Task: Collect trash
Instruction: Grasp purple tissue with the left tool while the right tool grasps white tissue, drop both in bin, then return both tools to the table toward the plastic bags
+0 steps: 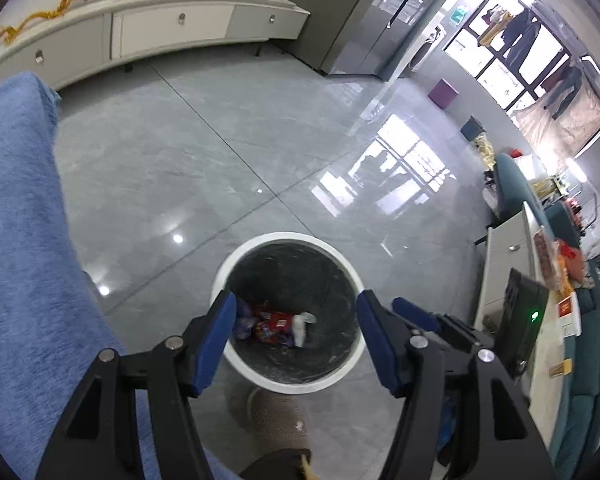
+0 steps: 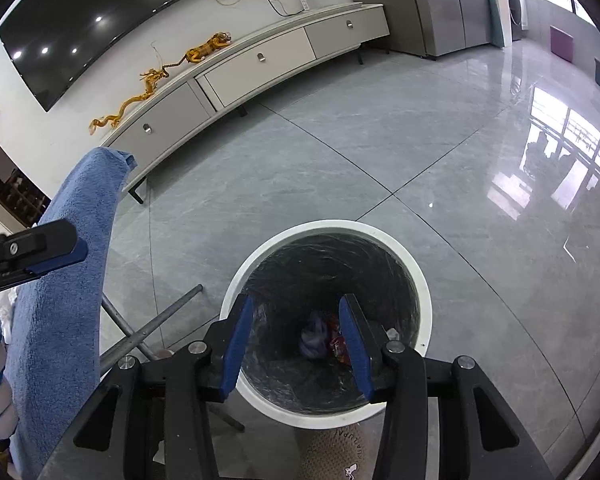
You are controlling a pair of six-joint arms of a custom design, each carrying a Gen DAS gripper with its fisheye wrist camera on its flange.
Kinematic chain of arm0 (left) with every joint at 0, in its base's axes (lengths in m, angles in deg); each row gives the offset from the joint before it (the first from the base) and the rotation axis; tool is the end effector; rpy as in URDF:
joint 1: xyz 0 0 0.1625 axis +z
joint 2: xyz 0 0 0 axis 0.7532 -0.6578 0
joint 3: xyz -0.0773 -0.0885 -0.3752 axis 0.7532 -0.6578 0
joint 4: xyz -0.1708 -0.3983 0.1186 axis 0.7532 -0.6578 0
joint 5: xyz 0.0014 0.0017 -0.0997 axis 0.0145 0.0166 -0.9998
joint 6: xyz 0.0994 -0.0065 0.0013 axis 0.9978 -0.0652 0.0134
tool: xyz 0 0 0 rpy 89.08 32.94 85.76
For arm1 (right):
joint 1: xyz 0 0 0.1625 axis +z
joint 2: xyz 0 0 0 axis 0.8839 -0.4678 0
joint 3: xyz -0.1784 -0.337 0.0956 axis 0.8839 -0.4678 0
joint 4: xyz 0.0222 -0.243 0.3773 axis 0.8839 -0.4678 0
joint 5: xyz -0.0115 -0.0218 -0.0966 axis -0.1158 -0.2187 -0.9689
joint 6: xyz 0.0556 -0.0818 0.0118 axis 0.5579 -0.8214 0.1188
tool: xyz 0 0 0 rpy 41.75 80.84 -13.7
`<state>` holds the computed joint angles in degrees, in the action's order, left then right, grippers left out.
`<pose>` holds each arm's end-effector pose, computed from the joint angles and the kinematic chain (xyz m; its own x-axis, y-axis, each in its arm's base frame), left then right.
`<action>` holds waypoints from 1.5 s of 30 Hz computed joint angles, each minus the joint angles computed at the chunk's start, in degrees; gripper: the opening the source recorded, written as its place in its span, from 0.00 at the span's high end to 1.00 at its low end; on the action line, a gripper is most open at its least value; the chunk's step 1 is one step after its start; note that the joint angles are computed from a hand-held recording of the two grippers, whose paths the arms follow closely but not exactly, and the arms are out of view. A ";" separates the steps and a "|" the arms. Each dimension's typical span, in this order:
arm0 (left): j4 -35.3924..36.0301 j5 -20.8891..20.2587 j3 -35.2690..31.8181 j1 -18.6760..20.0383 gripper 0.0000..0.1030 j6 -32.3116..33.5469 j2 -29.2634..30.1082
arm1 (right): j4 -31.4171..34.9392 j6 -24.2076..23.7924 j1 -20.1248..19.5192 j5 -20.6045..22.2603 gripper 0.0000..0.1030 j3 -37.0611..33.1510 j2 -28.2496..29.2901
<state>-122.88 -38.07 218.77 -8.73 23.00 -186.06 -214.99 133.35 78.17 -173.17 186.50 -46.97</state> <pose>-0.1674 -0.3482 0.3018 -0.7542 0.6072 -0.2500 0.6326 0.7739 -0.0288 0.3250 -0.2022 0.0286 -0.8523 0.3550 0.3841 -0.0337 0.6955 -0.7177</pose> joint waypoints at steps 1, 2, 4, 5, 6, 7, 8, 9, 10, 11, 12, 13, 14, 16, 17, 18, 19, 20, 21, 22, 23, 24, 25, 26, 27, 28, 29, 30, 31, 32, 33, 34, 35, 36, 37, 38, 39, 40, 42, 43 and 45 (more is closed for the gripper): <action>0.64 0.76 0.03 -0.64 0.41 -0.11 -1.05 | 0.11 0.40 0.34 -0.21 0.59 -0.09 -0.05; 1.29 1.35 0.05 -1.23 0.41 -0.33 -2.03 | -0.24 0.22 0.37 -0.39 0.59 -0.01 -0.15; 3.03 3.17 -0.12 -2.95 0.41 -0.75 -4.25 | 0.71 0.93 1.32 -1.09 0.59 -0.59 -0.26; 4.00 4.23 -0.22 -4.00 0.41 -0.90 -5.68 | 1.44 1.23 1.75 -1.45 0.59 -1.07 -0.29; 4.61 4.89 -0.28 -4.46 0.41 -0.83 -6.56 | 2.39 1.57 2.36 -1.79 0.59 -1.56 -0.46; 6.01 6.26 -0.51 -5.74 0.41 -1.20 -8.17 | 3.22 1.86 3.00 -2.08 0.59 -2.03 -0.50; 6.34 6.74 -0.72 -6.06 0.41 -1.21 -8.61 | 4.22 2.11 3.65 -2.38 0.59 -2.62 -0.58; 7.32 7.19 -1.04 -6.61 0.41 -1.42 -9.76 | 5.64 2.45 4.59 -2.83 0.59 -3.40 -0.70; 8.76 7.91 -1.46 -7.49 0.41 -1.81 -11.43 | 7.00 2.76 5.38 -3.18 0.59 -4.18 -0.74; 9.90 8.61 -1.98 -7.80 0.41 -1.69 -12.65 | 7.95 2.80 5.92 -3.47 0.59 -4.85 -0.75; 11.11 9.26 -2.32 -8.49 0.41 -2.06 -13.87 | 9.41 3.00 6.81 -3.88 0.59 -5.88 -0.63; 12.27 9.59 -2.75 -8.94 0.41 -2.35 -14.97 | 10.39 2.98 7.44 -4.15 0.59 -6.64 -0.54; 13.52 9.89 -3.20 -9.50 0.41 -2.91 -16.11 | 11.98 3.12 8.33 -4.48 0.59 -7.84 -0.32; 16.32 10.80 -4.61 -10.38 0.41 -3.58 -18.67 | 13.41 2.53 9.33 -4.93 0.59 -9.57 0.22; 17.07 11.21 -5.00 -10.57 0.41 -3.63 -19.50 | 14.66 2.42 10.14 -5.29 0.59 -10.86 0.63; 18.17 11.91 -5.69 -10.94 0.41 -3.95 -20.48 | 15.55 2.42 10.77 -5.63 0.59 -11.78 1.04; 19.50 12.47 -6.60 -11.30 0.41 -4.28 -21.70 | 16.28 2.33 11.34 -5.95 0.59 -12.70 1.48; 20.28 12.81 -7.40 -11.26 0.41 -4.21 -22.43 | 17.17 2.18 11.93 -6.27 0.59 -13.72 1.85; 21.61 13.45 -8.35 -11.70 0.41 -4.63 -23.46 | 18.44 2.06 12.68 -6.65 0.59 -15.06 2.38; 23.17 14.30 -9.40 -12.22 0.41 -4.95 -24.81 | 19.53 1.93 13.26 -6.95 0.59 -16.19 2.80; 23.61 14.68 -10.16 -12.28 0.41 -4.92 -24.92 | 20.82 1.77 13.89 -7.24 0.59 -17.51 3.33; 25.19 15.43 -11.24 -12.71 0.41 -5.27 -26.15 | 21.39 1.29 14.21 -7.44 0.59 -18.64 3.97; 26.21 15.81 -12.03 -12.68 0.41 -5.26 -27.09 | 22.28 1.04 14.71 -7.61 0.59 -19.76 4.50; 26.64 16.14 -12.53 -12.61 0.41 -5.28 -27.41 | 23.11 0.91 15.12 -7.77 0.59 -20.76 5.04; 27.67 16.93 -13.07 -13.05 0.41 -5.88 -28.18 | 24.45 0.76 15.69 -8.03 0.59 -22.23 5.80; 29.14 17.87 -14.00 -13.40 0.41 -6.24 -29.20 | 25.25 0.45 16.04 -8.18 0.59 -23.28 6.33; 30.08 18.52 -14.68 -13.41 0.41 -6.29 -29.93 | 26.17 -0.03 16.51 -8.31 0.59 -24.76 7.13; 31.05 19.25 -15.36 -13.47 0.41 -6.61 -30.66 | 26.58 -0.38 16.81 -8.39 0.59 -25.68 7.76; 31.86 19.78 -16.43 -13.03 0.41 -6.57 -31.45 | 26.92 -1.28 17.19 -8.46 0.59 -27.12 8.71; 31.74 19.82 -16.92 -11.99 0.41 -5.69 -31.86 | 26.81 -2.32 17.41 -8.46 0.59 -28.25 9.57; 31.86 20.15 -17.62 -11.02 0.41 -5.13 -32.32 | 26.57 -3.74 17.72 -8.39 0.59 -29.64 10.60; 31.66 20.55 -18.36 -9.66 0.41 -4.24 -32.70 | 26.08 -5.30 17.97 -8.23 0.59 -30.96 11.62; 30.98 20.75 -19.04 -7.68 0.41 -2.90 -32.83 | 25.19 -7.21 18.22 -7.99 0.59 -32.33 12.77; 30.74 20.82 -19.47 -6.55 0.41 -2.22 -32.97 | 24.40 -8.78 18.41 -7.75 0.59 -33.51 13.79; 29.25 20.57 -20.00 -3.82 0.41 -0.06 -32.88 | 23.63 -10.38 18.48 -7.49 0.59 -34.66 14.76; 27.99 20.31 -20.34 -1.45 0.41 2.00 -32.85 | 22.80 -12.49 18.56 -7.16 0.59 -36.29 16.09; 25.54 19.66 -20.65 2.00 0.41 5.12 -32.20 | 22.23 -14.03 18.56 -6.87 0.59 -37.54 17.10; 23.20 18.94 -20.98 5.71 0.41 8.26 -31.66 | 21.79 -15.39 18.62 -6.49 0.59 -38.85 18.14; 18.67 16.91 -21.57 12.51 0.41 13.88 -29.99 | 20.03 -19.03 18.32 -5.20 0.59 -41.39 20.43; 16.28 15.99 -21.89 16.25 0.41 16.91 -29.02 | 19.28 -20.81 18.11 -4.40 0.59 -42.44 21.47; 12.12 13.73 -22.61 23.15 0.41 22.36 -26.82 | 18.13 -24.33 17.45 -2.49 0.59 -45.08 24.00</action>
<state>-110.76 -24.34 196.15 14.42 45.36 -212.88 -196.86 109.02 95.62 -175.66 141.43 -22.96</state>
